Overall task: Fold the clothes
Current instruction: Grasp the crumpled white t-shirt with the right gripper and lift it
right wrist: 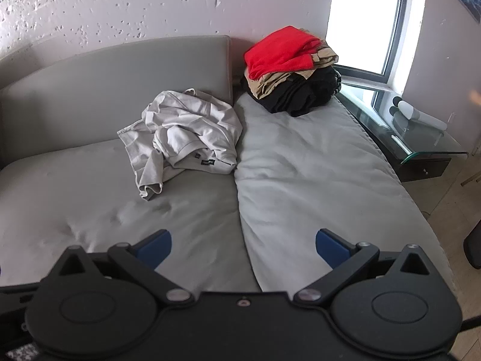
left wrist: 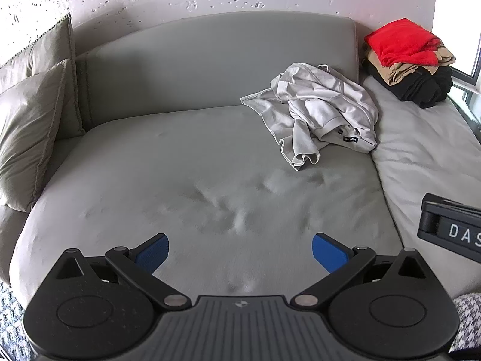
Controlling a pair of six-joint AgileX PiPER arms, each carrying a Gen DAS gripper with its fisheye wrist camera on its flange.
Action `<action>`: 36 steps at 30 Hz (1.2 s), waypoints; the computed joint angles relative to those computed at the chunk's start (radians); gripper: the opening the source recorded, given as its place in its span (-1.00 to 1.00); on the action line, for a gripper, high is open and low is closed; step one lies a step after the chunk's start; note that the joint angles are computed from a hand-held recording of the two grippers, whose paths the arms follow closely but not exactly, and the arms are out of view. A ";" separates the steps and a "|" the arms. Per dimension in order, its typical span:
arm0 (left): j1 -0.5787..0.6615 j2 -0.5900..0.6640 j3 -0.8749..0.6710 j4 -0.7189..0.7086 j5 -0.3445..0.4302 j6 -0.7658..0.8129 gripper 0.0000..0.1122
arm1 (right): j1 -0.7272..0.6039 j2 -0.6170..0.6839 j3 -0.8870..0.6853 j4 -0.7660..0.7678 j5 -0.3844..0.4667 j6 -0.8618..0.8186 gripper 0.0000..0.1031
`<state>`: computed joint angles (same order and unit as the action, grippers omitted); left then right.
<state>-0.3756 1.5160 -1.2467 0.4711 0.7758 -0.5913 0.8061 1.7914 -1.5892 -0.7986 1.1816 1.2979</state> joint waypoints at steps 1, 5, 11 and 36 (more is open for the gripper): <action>0.001 0.009 -0.006 0.007 -0.005 0.002 0.83 | -0.007 0.009 -0.006 -0.006 -0.006 -0.002 1.00; 0.007 0.043 -0.010 0.066 -0.069 -0.002 0.83 | -0.033 0.061 -0.044 -0.046 -0.024 -0.016 1.00; 0.060 0.152 -0.082 0.056 -0.143 0.009 0.83 | -0.122 0.173 -0.153 -0.019 -0.109 -0.082 1.00; 0.182 0.689 -0.672 -0.158 -0.053 0.132 0.75 | -0.445 0.752 -0.762 0.129 -0.435 -0.334 1.00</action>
<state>-0.1941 2.2054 -1.9185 0.3133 0.7230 -0.4595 0.3610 2.5433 -2.3510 -0.6694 0.7468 0.9637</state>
